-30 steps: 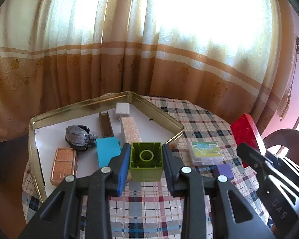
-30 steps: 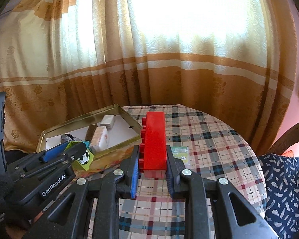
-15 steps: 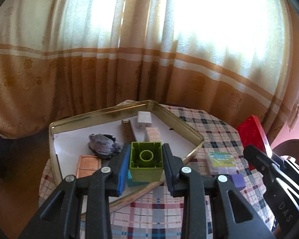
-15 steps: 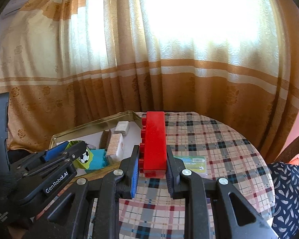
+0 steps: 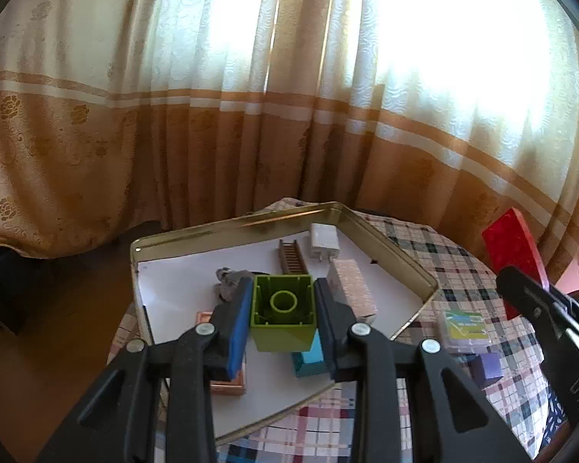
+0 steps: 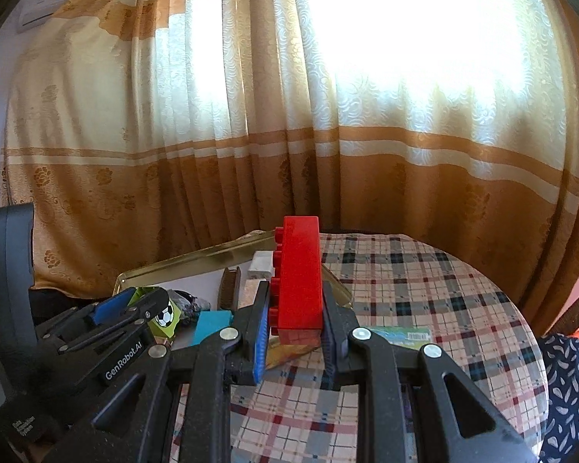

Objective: Organize rigid objects

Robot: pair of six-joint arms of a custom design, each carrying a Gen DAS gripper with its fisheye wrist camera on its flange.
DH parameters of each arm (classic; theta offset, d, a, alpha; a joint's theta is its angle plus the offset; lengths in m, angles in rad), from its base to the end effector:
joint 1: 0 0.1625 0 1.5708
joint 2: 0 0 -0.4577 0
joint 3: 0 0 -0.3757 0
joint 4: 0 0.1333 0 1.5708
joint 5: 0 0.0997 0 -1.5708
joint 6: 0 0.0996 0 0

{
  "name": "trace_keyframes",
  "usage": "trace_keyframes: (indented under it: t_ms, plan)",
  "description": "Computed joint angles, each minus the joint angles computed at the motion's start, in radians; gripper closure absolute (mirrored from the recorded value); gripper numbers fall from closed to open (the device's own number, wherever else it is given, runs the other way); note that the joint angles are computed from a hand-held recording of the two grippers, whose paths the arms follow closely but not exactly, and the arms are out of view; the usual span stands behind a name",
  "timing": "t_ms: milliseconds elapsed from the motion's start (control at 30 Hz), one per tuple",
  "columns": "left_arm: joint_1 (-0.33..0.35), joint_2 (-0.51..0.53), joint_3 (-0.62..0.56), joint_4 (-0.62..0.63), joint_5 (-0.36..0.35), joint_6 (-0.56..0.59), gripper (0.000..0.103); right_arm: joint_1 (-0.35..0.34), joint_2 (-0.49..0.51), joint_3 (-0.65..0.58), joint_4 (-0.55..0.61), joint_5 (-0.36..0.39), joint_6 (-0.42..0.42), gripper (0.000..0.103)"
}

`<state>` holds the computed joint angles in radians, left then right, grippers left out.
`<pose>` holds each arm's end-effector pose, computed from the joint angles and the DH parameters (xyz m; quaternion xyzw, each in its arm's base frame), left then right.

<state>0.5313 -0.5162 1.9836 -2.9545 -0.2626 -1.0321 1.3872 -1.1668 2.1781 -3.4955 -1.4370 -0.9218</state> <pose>-0.3441 -0.4684 -0.0194 0.0284 0.7928 -0.5060 0.3385 0.0495 -0.5364 0.2835 0.3506 -0.8246 0.4060 0.1799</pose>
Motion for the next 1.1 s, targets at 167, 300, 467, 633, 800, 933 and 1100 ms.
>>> trace_keyframes:
  t_ms: [167,300,467,633,800,933,1100]
  plan:
    - [0.011,-0.013,-0.001,0.055,0.012,-0.043,0.072,0.014,0.018,-0.017,-0.003,-0.008,0.007,0.078]
    - [0.020,-0.027,-0.004,0.114,0.021,-0.082,0.072,0.026,0.037,-0.033,-0.012,-0.019,0.007,0.078]
    - [0.028,-0.039,-0.003,0.164,0.031,-0.117,0.072,0.035,0.053,-0.051,-0.006,-0.027,0.018,0.078]
    - [0.043,-0.052,-0.002,0.200,0.034,-0.141,0.072,0.043,0.072,-0.063,-0.003,-0.040,0.020,0.078]
    - [0.053,-0.067,-0.004,0.264,0.039,-0.186,0.072,0.052,0.088,-0.080,0.005,-0.055,0.027,0.078]
    - [0.058,-0.076,0.001,0.290,0.038,-0.210,0.072,0.062,0.099,-0.087,0.016,-0.056,0.028,0.078]
    - [0.066,-0.086,0.002,0.308,0.039,-0.220,0.072,0.076,0.120,-0.097,0.025,-0.064,0.026,0.078]
